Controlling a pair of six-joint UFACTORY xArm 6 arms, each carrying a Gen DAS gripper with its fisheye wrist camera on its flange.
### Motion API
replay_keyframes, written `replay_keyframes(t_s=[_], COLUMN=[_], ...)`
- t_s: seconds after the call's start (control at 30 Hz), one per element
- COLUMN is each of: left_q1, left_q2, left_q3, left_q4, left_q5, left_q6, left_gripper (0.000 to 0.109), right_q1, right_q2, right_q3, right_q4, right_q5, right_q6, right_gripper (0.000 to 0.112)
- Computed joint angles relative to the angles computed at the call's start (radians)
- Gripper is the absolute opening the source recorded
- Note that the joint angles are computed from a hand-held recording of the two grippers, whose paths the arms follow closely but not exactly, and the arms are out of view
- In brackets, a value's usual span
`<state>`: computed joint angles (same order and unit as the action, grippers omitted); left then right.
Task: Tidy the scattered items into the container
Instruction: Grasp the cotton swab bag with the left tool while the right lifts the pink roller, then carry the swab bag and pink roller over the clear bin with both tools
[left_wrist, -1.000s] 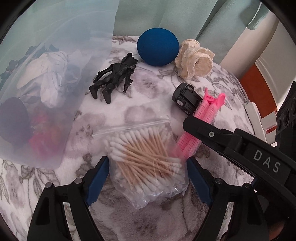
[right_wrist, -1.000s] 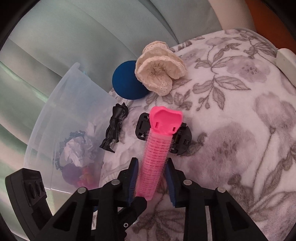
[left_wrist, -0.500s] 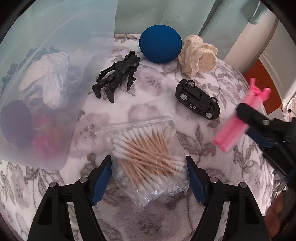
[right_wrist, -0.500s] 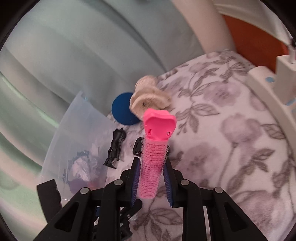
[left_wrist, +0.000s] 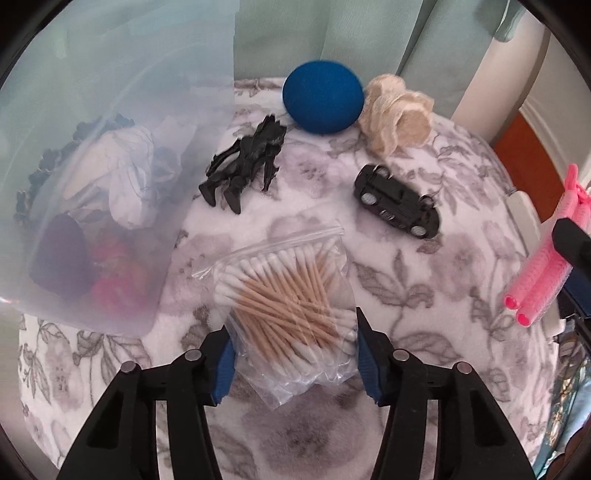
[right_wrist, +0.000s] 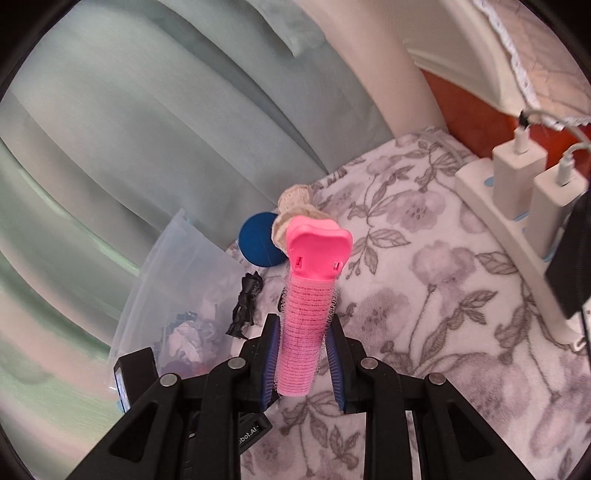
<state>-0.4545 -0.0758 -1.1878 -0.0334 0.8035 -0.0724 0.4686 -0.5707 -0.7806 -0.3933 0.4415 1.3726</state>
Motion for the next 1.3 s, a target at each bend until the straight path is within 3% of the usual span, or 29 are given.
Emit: replay_keyframes(t_s=[0.6,1.0,1.3], left_q1=[-0.045,-0.001,0.048], left_q2=[-0.126,-0.204,-0.238], left_q3=[-0.139,-0.188,-0.211], left_q4=[-0.124,-0.221,-0.297], left_q5=[0.017,0.004,-0.003], left_q6=[0.139,0.217,0.278], left_gripper=[0.057,0.057,0.057], right_q1=[0.11,0.255,0.323], right_q2=[-0.149,-0.123,-0.059], right_q3=[-0.109,-0.265,-0.373], right_q4=[-0.281,-0.462,-0.522], right_q5=[0.245,0.422,0.491], right_q6=[0.205,0.274,0.26], right_gripper=[0.027,0.027,0.027])
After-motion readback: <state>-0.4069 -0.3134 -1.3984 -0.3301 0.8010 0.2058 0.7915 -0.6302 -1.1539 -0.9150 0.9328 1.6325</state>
